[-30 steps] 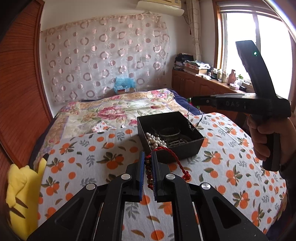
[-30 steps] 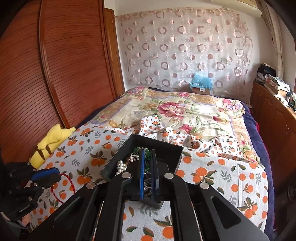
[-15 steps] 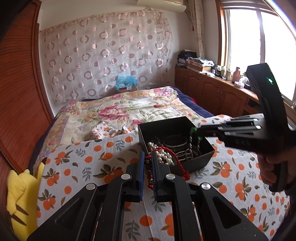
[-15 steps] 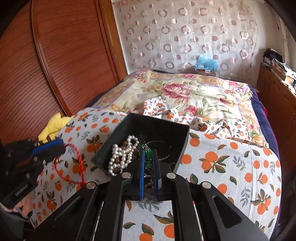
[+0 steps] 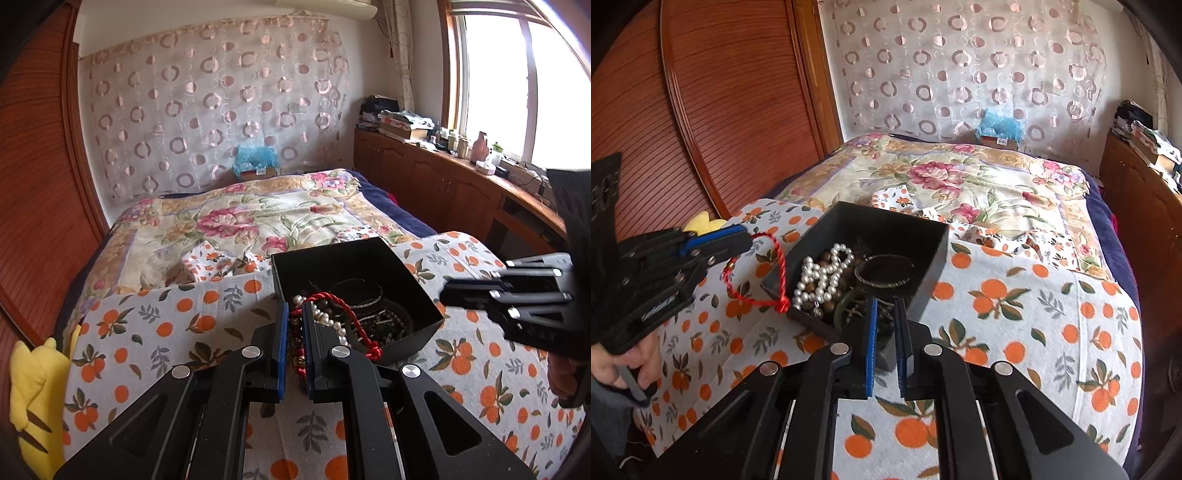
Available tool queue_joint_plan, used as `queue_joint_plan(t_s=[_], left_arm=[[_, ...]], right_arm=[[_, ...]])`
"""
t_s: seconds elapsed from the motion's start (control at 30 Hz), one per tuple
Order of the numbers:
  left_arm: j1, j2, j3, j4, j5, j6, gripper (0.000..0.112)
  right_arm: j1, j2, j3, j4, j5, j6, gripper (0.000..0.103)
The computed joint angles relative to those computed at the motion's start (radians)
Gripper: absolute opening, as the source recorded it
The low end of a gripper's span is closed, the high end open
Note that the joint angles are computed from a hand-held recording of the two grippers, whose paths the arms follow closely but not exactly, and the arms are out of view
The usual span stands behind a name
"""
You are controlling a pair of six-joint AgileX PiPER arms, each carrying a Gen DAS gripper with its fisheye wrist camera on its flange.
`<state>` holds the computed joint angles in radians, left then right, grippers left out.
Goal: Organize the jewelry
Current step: 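Release the green earring into the box with the right gripper while the left lowers the red bracelet in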
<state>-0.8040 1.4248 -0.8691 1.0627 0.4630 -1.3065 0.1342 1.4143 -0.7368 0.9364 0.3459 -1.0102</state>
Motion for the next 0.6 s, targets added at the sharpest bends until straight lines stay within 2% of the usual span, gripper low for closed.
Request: queue_joint_plan(t_s=[0.33, 0.6], left_arm=[[0.010, 0.093, -0.096, -0.008, -0.004, 0.000, 0.006], [-0.009, 0.145, -0.174, -0.006, 0.029, 0.009, 0.007]], right_arm=[[-0.051, -0.057, 0.105, 0.126, -0.005, -0.170, 0.011], [-0.065, -0.084, 0.147, 0.181, 0.003, -0.238, 0.011]])
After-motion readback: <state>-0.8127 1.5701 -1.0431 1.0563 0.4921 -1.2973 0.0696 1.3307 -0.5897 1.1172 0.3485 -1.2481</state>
